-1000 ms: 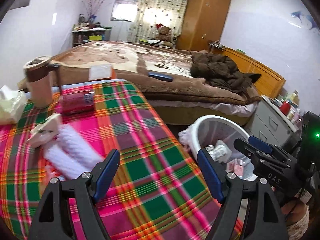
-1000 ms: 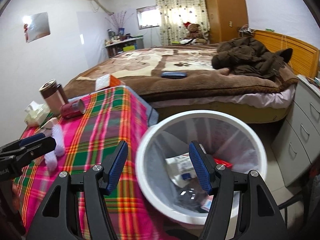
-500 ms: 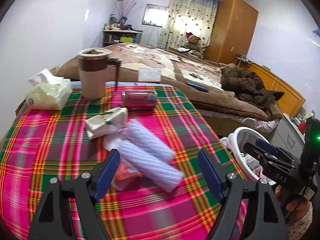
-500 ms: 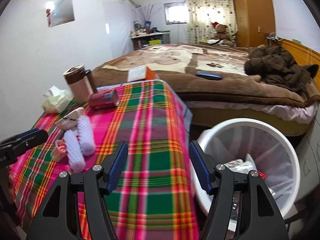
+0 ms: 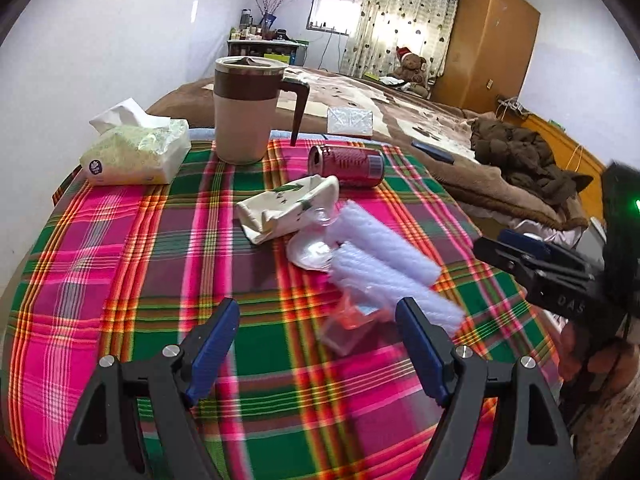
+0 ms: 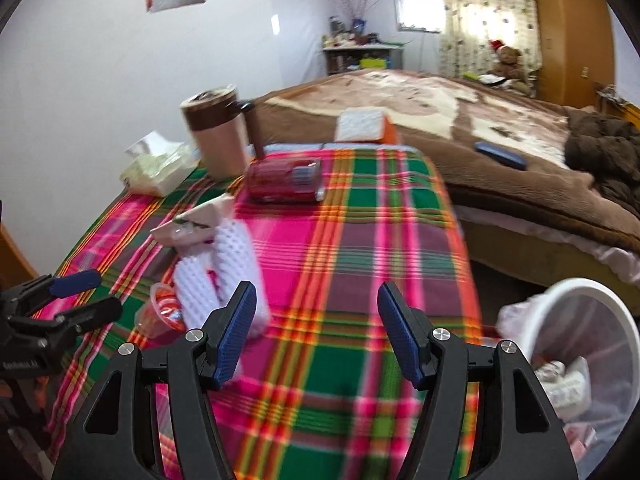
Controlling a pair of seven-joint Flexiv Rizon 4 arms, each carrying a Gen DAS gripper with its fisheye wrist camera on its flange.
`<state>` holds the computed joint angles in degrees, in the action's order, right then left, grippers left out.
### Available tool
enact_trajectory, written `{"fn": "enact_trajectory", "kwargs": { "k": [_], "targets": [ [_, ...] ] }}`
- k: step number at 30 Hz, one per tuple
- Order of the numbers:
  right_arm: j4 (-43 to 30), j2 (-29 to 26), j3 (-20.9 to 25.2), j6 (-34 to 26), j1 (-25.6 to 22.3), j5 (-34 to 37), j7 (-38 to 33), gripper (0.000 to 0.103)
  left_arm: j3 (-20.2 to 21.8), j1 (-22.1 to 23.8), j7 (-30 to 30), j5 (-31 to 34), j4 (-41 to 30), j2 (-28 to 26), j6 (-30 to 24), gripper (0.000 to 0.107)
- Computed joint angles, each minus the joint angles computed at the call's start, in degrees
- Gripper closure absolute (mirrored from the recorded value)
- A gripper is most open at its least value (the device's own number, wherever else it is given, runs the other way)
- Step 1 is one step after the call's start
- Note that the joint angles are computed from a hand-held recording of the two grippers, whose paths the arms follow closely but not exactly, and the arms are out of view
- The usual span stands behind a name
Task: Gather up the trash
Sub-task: 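Move both tools back over the table toward the foam nets and plastic cup, then grasp the clear plastic cup with the left tool while the right tool grasps a white foam net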
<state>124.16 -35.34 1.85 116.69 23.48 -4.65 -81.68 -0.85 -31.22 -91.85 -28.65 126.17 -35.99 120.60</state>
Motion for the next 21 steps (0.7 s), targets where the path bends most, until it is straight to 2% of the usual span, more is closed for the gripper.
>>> {"fn": "enact_trajectory", "kwargs": {
  "k": [2, 7, 9, 10, 11, 17, 21],
  "targets": [
    [-0.97, -0.57, 1.61, -1.26, -1.42, -2.05, 0.24, 0.038, -0.68, 1.62, 0.13, 1.77, 0.13, 0.03, -0.73, 0.025],
    [-3.33, -2.31, 8.4, -4.63, -8.51, -9.53, 3.29, 0.039, -3.23, 6.0, -0.45, 7.45, -0.63, -0.41, -2.41, 0.025],
    [-3.81, -2.96, 10.13, -5.63, -10.36, -12.13, 4.01, 0.047, -5.29, 8.89, -1.46, 10.78, -1.04, -0.83, -3.52, 0.025],
    [-4.04, -3.11, 10.29, -6.5, -10.5, -12.95, 4.3, 0.055, -4.77, 8.52, -1.6, 10.78, -1.31, -0.92, -4.38, 0.025],
    [-4.53, -3.34, 10.31, -7.2, -10.52, -13.48, 4.61, 0.057, -3.83, 7.66, -1.4, 10.54, -1.64, -1.0, -5.17, 0.025],
    [-6.81, -5.26, 15.22, -10.62, -15.11, -17.94, 6.37, 0.058, -4.28, 9.08, -1.58, 13.8, -3.21, -1.45, -7.31, 0.025],
    [-7.42, -5.49, 15.16, -12.5, -14.81, -18.55, 6.5, 0.059, -4.54, 9.75, -1.72, 14.92, -4.15, -1.72, -8.79, 0.025]
  ]
}}
